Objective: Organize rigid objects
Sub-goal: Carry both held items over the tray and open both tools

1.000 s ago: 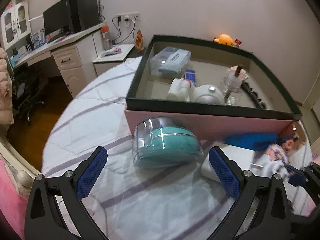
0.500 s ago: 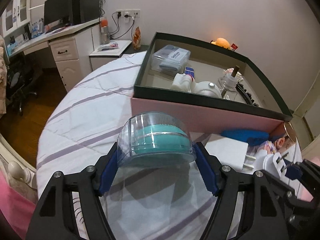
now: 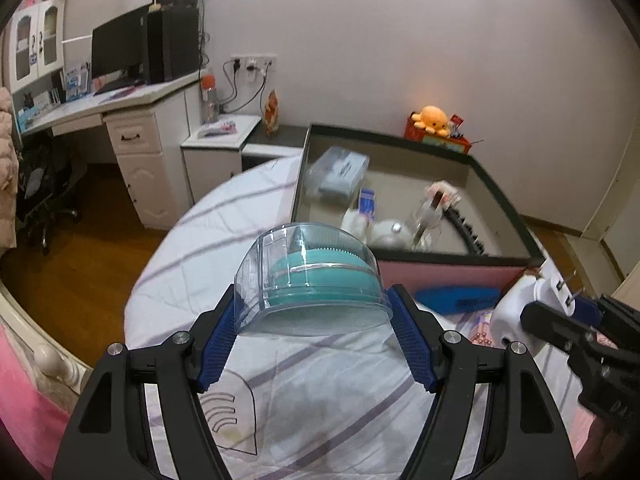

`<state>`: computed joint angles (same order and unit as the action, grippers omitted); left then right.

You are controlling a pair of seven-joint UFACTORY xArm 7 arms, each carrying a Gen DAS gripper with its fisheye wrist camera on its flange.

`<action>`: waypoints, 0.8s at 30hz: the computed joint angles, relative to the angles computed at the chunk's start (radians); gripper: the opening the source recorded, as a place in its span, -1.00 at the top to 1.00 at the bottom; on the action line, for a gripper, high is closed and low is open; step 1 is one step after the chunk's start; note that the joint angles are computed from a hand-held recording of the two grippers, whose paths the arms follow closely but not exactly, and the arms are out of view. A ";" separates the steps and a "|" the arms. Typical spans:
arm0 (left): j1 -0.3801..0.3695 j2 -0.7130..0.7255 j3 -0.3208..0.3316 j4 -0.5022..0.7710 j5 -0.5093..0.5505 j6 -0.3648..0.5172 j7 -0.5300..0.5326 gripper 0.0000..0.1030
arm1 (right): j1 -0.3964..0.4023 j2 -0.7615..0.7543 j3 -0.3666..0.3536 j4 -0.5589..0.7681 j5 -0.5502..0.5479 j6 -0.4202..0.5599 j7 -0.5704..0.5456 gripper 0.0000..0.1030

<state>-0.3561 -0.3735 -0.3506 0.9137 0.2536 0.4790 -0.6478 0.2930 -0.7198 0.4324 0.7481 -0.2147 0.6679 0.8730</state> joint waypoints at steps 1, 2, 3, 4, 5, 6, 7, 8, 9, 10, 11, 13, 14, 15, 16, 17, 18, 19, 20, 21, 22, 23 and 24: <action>0.001 0.002 0.001 0.011 0.005 -0.001 0.006 -0.43 | -0.005 -0.002 -0.005 0.007 -0.007 -0.001 -0.006 0.24; 0.003 0.008 0.000 0.027 0.010 -0.003 0.012 -0.43 | -0.013 -0.003 -0.009 0.017 -0.016 0.002 -0.014 0.24; 0.003 0.013 0.002 0.038 0.012 -0.005 0.018 -0.43 | -0.021 -0.003 -0.013 0.026 -0.023 0.003 -0.022 0.24; 0.004 0.019 0.002 0.049 0.015 -0.007 0.021 -0.43 | -0.028 -0.003 -0.017 0.034 -0.029 0.002 -0.030 0.24; 0.012 0.027 -0.004 0.063 0.028 -0.008 0.018 -0.43 | -0.037 -0.004 -0.023 0.043 -0.036 0.000 -0.039 0.24; 0.021 0.040 -0.009 0.082 0.044 -0.012 0.013 -0.43 | -0.051 -0.002 -0.027 0.055 -0.045 -0.001 -0.049 0.24; 0.024 0.052 -0.011 0.096 0.052 -0.014 0.010 -0.43 | -0.062 0.000 -0.030 0.066 -0.052 -0.001 -0.057 0.24; 0.025 0.068 -0.010 0.115 0.057 -0.017 0.010 -0.43 | -0.074 0.003 -0.032 0.078 -0.060 -0.001 -0.066 0.25; 0.028 0.088 -0.010 0.139 0.068 -0.020 0.009 -0.43 | -0.089 0.008 -0.036 0.091 -0.069 -0.005 -0.076 0.24; 0.030 0.102 -0.012 0.156 0.084 -0.023 0.005 -0.43 | -0.099 0.012 -0.039 0.101 -0.075 -0.007 -0.085 0.25; 0.033 0.122 -0.014 0.180 0.103 -0.024 0.002 -0.43 | -0.113 0.023 -0.046 0.117 -0.085 -0.013 -0.099 0.25; 0.026 0.171 -0.013 0.236 0.134 -0.022 -0.001 -0.43 | -0.132 0.041 -0.053 0.137 -0.092 -0.025 -0.116 0.24; 0.020 0.195 -0.012 0.263 0.149 -0.020 -0.003 -0.43 | -0.140 0.051 -0.060 0.146 -0.094 -0.032 -0.126 0.24; 0.011 0.230 -0.005 0.301 0.158 -0.018 0.002 -0.43 | -0.154 0.071 -0.067 0.163 -0.101 -0.039 -0.137 0.25; 0.000 0.255 0.003 0.327 0.169 -0.015 0.000 -0.43 | -0.159 0.079 -0.073 0.169 -0.101 -0.045 -0.145 0.25; -0.012 0.286 0.012 0.359 0.178 -0.009 0.002 -0.43 | -0.165 0.093 -0.080 0.178 -0.101 -0.054 -0.154 0.25; -0.024 0.317 0.021 0.392 0.182 -0.002 0.007 -0.43 | -0.170 0.114 -0.089 0.192 -0.101 -0.061 -0.166 0.24; -0.038 0.353 0.031 0.429 0.178 0.007 0.018 -0.43 | -0.176 0.129 -0.093 0.201 -0.102 -0.064 -0.172 0.24; -0.053 0.391 0.041 0.468 0.172 0.020 0.032 -0.43 | -0.181 0.145 -0.098 0.209 -0.103 -0.070 -0.177 0.24; -0.067 0.416 0.051 0.495 0.175 0.030 0.033 -0.43 | -0.184 0.164 -0.108 0.215 -0.099 -0.080 -0.182 0.24; -0.081 0.448 0.062 0.528 0.177 0.041 0.037 -0.43 | -0.188 0.181 -0.116 0.220 -0.095 -0.087 -0.183 0.24; -0.095 0.475 0.072 0.555 0.175 0.050 0.042 -0.43 | -0.191 0.191 -0.119 0.221 -0.096 -0.088 -0.181 0.25; -0.109 0.501 0.082 0.581 0.172 0.060 0.050 -0.43 | -0.197 0.210 -0.123 0.226 -0.097 -0.089 -0.179 0.25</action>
